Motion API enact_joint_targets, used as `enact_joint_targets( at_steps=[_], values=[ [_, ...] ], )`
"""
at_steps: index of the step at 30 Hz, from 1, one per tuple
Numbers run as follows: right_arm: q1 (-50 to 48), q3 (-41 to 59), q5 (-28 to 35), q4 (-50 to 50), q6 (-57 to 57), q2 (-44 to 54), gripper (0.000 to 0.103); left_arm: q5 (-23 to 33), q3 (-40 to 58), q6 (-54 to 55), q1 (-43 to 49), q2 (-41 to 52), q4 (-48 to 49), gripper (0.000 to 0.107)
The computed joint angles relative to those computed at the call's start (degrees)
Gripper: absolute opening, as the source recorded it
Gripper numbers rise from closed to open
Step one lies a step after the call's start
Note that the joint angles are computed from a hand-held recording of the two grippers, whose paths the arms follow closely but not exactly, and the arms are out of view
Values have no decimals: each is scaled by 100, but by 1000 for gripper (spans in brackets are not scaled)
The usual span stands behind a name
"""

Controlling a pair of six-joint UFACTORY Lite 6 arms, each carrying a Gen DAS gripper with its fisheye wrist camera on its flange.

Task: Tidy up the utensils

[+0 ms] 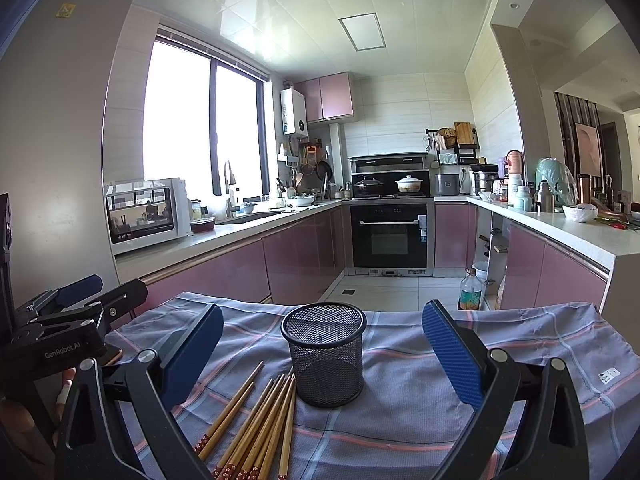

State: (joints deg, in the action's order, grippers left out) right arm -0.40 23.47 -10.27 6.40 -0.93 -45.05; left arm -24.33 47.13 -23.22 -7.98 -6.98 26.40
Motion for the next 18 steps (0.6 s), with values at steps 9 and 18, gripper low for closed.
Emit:
enact_joint_targets(
  at_steps=[9,18],
  values=[
    [-23,-15,0,-90,91,-18,96,9,8,13,-5,2,-9,97],
    [-35,-19,6,-209,216,-25,96,16,6,21,-5,2,-21,97]
  ],
)
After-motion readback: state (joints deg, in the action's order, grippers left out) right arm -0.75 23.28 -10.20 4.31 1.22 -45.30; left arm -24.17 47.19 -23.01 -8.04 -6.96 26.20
